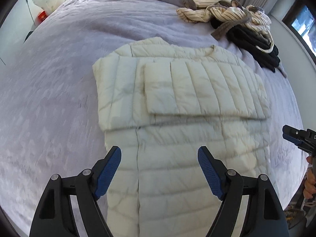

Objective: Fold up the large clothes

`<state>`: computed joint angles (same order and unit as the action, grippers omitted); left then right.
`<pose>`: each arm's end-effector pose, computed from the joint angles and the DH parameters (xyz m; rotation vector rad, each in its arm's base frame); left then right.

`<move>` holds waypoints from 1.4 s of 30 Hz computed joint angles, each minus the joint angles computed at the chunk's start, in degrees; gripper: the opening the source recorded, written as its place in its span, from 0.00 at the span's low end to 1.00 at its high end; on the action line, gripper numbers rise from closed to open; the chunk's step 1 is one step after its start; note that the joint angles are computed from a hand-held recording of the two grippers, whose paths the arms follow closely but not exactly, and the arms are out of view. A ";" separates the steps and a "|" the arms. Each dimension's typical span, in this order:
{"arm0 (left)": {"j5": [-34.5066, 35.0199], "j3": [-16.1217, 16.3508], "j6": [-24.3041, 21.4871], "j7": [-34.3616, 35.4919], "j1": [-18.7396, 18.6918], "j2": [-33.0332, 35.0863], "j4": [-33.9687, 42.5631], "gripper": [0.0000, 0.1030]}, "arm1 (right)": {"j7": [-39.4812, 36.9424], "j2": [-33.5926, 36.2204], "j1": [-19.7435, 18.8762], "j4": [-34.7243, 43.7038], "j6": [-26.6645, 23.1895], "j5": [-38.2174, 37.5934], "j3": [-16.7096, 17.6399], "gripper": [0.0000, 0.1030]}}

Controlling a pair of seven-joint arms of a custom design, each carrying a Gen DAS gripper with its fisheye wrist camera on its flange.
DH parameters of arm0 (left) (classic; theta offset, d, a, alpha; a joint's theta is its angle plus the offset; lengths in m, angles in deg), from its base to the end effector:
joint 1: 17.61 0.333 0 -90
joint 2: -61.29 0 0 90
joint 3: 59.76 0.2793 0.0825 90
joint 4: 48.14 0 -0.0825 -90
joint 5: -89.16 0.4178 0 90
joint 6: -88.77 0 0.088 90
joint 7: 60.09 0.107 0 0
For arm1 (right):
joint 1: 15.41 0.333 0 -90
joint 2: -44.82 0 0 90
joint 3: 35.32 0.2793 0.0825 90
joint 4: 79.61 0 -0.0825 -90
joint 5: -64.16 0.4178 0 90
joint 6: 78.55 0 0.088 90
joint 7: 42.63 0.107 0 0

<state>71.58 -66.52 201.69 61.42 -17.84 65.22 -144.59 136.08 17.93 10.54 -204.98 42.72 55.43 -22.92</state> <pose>0.6300 -0.0950 0.5299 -1.4565 2.7010 -0.5773 0.3874 0.3127 0.5702 -0.9780 2.5140 -0.1511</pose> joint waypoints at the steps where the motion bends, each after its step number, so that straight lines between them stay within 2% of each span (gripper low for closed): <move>1: 0.26 0.15 -0.34 0.06 0.13 -0.88 -0.68 0.90 | 0.03 0.44 0.17 0.86 -0.81 0.00 0.31 0.50; 2: 0.26 0.27 -0.26 0.13 0.24 -1.66 -1.42 1.00 | 0.10 0.78 0.41 1.64 -1.43 0.02 0.62 0.53; 4: 0.08 0.63 0.74 0.59 0.54 -4.06 -3.78 1.00 | 0.55 1.03 0.96 2.49 -1.62 0.34 1.03 0.61; 7: 1.35 1.01 -0.27 0.72 0.81 -5.61 -5.24 1.00 | 1.98 0.77 1.70 3.21 -2.32 0.57 1.74 0.70; 8: 1.69 1.09 -0.56 1.06 0.87 -5.72 -5.39 1.00 | 2.42 1.02 1.86 3.71 -2.65 0.57 1.93 0.77; 11: 3.59 1.40 -0.88 1.71 1.19 -7.65 -7.63 1.00 | 4.31 0.34 2.75 3.71 -3.37 1.27 2.47 0.80; 12: 3.69 1.56 -1.66 1.73 1.33 -7.86 -7.81 1.00 | 4.82 0.14 3.09 3.67 -3.65 1.53 2.64 0.85; 13: 3.67 1.73 -2.52 1.88 1.49 -7.92 -7.85 1.00 | 5.44 -0.29 3.47 3.41 -4.01 1.73 2.92 0.86; 20: 7.80 2.01 -2.86 1.33 2.35 -11.52 -12.93 1.00 | 11.00 -4.44 5.59 -2.22 -0.71 4.66 3.41 0.87; 24: 10.70 1.83 -0.65 0.84 2.67 -13.03 -15.44 1.00 | 13.21 -5.69 6.28 -3.49 -1.81 5.36 3.61 0.87; 27: 10.27 2.25 -2.82 1.24 2.88 -12.16 -14.50 1.00 | 14.82 -7.65 6.87 -5.55 -1.73 6.52 3.30 0.87; 35: 11.83 2.22 -3.28 0.04 3.34 -11.48 -14.20 1.00 | 18.67 -13.50 8.73 -12.41 -0.65 11.59 2.21 0.87; 38: 10.57 2.69 -5.01 1.06 3.59 -10.48 -13.14 1.00 | 19.72 -14.51 9.26 -13.56 -1.02 12.53 2.28 0.87; 42: 5.42 4.32 -11.46 2.75 5.13 -6.67 -9.04 1.00 | 22.60 -16.60 9.93 -15.50 -1.27 13.42 3.00 0.87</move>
<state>77.00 -62.19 190.23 64.18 -12.71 58.56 -153.62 158.68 1.33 20.47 -220.48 41.45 68.85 -19.91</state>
